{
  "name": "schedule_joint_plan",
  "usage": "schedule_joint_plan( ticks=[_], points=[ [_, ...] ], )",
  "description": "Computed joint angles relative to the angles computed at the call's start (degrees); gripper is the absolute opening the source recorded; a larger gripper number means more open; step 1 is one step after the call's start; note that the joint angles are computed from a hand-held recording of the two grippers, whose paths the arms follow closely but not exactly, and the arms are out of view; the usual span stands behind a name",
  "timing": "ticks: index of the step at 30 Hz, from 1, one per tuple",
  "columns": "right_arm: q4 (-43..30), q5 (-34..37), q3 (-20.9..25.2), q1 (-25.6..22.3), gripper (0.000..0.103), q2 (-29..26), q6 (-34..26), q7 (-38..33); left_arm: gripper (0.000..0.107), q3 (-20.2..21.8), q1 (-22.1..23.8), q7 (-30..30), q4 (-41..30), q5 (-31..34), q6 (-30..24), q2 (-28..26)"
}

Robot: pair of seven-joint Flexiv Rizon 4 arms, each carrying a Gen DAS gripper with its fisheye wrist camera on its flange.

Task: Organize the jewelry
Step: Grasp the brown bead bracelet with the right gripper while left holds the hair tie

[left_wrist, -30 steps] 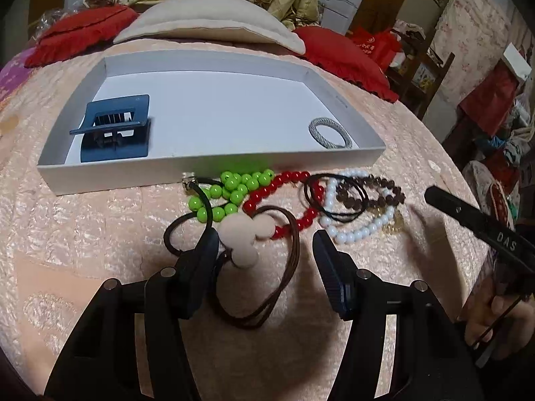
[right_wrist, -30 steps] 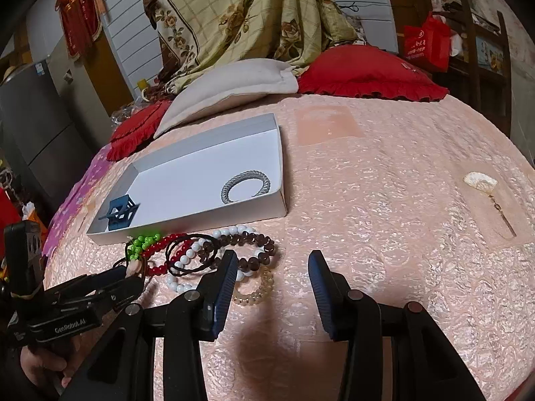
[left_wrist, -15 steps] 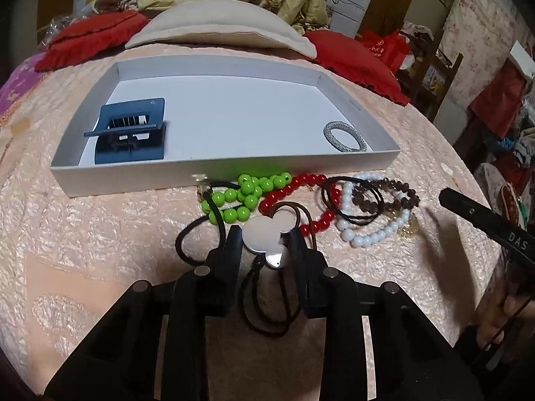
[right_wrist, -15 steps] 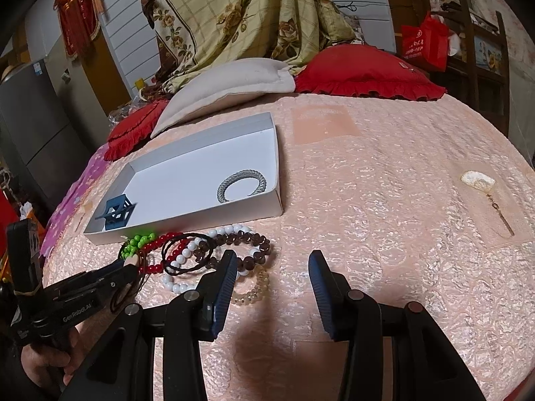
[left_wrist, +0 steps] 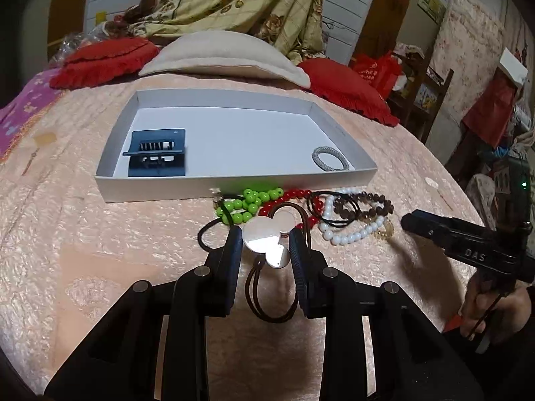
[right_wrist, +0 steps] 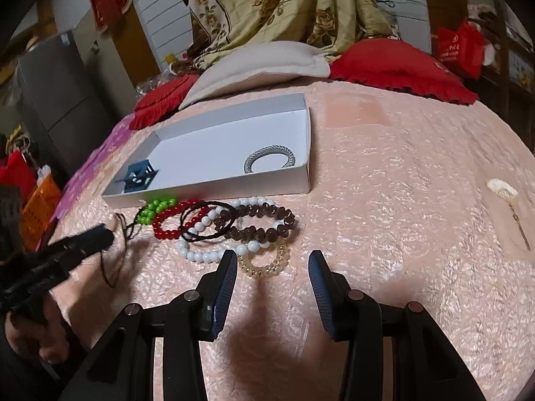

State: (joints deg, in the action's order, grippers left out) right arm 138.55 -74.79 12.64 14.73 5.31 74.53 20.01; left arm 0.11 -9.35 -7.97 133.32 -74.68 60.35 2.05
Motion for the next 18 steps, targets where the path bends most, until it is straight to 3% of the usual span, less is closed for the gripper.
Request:
schedule_joint_plan(
  ticks=[6, 9, 12, 14, 16, 18],
  points=[
    [-3.0, -6.3, -1.9, -0.9, 0.042, -2.3, -1.3, 6.0, 0.027, 0.4, 0.7, -1.4, -0.5, 0.9, -1.4, -0.2],
    [-3.9, -1.4, -1.1, 0.3, 0.042, -3.5, -3.2, 1.3, 0.027, 0.3, 0.8, -1.5, -0.4, 1.2, -1.6, -0.1],
    [-4.0, 5.4, -0.7, 1.6, 0.034, -4.9, -4.3, -2.8, 0.027, 0.4, 0.8, -1.5, -0.3, 1.4, -2.1, 0.2],
    [-3.9, 3.1, -1.6, 1.4, 0.027, -5.1, -2.6, -1.5, 0.027, 0.4, 0.8, -1.4, -0.2, 1.3, -2.0, 0.3],
    [-4.3, 3.6, -0.9, 2.3, 0.014, -4.7, -5.8, -3.7, 0.027, 0.4, 0.8, -1.5, -0.2, 1.4, -2.0, 0.3],
    [-4.4, 3.3, -0.8, 2.6, 0.012, -4.5, -6.5, -4.3, 0.027, 0.4, 0.8, -1.7, -0.2, 1.6, -2.0, 0.3]
  ],
)
